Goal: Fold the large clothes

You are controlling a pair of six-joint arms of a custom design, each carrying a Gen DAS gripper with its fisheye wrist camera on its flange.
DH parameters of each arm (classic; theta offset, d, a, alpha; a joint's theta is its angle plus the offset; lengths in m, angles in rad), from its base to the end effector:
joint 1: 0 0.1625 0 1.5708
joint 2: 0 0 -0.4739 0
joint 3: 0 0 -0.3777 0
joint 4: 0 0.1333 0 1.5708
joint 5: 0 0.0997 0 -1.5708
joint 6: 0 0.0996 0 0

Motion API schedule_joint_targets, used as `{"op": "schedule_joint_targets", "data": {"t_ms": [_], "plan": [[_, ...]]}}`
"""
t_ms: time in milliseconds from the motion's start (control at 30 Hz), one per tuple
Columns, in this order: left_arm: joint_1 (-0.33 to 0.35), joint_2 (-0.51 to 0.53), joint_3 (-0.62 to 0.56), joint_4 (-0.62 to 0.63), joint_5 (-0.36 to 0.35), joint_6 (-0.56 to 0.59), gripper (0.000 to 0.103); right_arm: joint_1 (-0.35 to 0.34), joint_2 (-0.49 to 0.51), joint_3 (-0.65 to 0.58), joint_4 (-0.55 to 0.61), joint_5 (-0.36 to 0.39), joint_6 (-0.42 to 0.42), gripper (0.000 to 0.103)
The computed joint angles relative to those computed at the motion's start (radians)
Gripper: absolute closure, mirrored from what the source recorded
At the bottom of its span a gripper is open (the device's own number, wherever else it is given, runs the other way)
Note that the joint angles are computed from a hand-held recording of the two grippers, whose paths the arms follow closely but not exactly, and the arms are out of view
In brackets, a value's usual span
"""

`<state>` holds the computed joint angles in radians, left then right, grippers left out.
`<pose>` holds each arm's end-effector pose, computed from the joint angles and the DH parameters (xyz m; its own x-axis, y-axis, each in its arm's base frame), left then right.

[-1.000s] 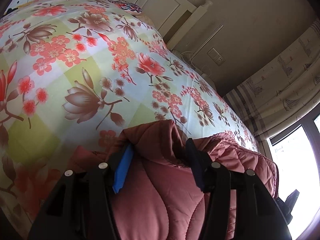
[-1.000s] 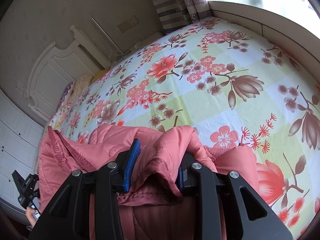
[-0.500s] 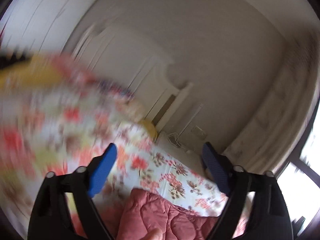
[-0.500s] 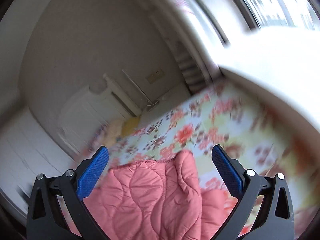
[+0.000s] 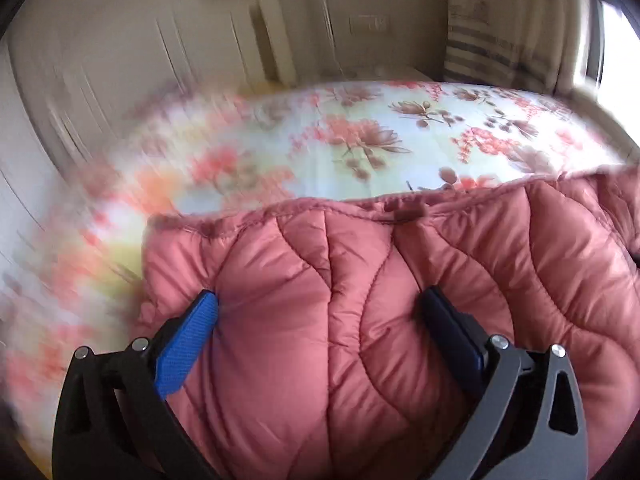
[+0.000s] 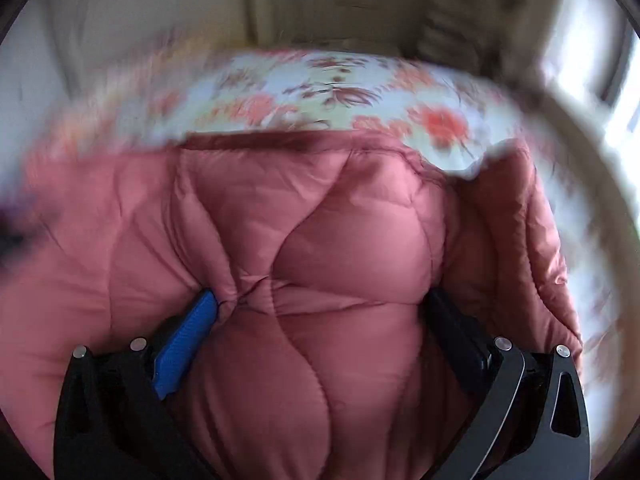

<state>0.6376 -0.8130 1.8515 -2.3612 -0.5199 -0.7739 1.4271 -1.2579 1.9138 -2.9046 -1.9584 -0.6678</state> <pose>-0.3528 -0.5349 0.1088 -0.6334 -0.0271 -0.7733 0.4701 0.7804 -0.4124 0.0115 -0.5884 0.3737 -0.7619 -0.1891 0.6195 -0.4588 0.8327 -0.3101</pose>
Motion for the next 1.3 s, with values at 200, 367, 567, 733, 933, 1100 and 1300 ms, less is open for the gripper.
{"op": "schedule_joint_targets", "data": {"t_ms": [200, 367, 567, 733, 933, 1100, 1300], "plan": [[-0.084, -0.065, 0.068, -0.114, 0.154, -0.002, 0.003, 0.044, -0.06, 0.039, -0.096, -0.004, 0.013, 0.005], [-0.057, -0.031, 0.024, 0.115, 0.207, -0.107, 0.002, 0.123, 0.011, 0.037, -0.217, -0.018, -0.124, 0.005], [-0.012, -0.021, 0.009, 0.052, 0.088, -0.019, 0.004, 0.085, 0.098, -0.012, -0.145, -0.105, -0.028, 0.005], [-0.071, -0.021, 0.027, -0.008, 0.16, 0.056, 0.003, 0.116, 0.006, 0.023, -0.126, -0.062, -0.053, 0.005], [-0.018, 0.012, -0.034, 0.144, 0.142, 0.018, 0.002, 0.146, 0.078, 0.026, -0.248, -0.124, -0.208, 0.004], [-0.002, -0.022, -0.022, 0.075, 0.074, 0.025, 0.002, 0.085, 0.086, -0.023, -0.085, -0.079, -0.073, 0.005], [-0.102, -0.04, 0.003, 0.03, 0.169, 0.095, 0.002, 0.106, -0.012, 0.021, -0.199, -0.027, -0.149, 0.005]]}}
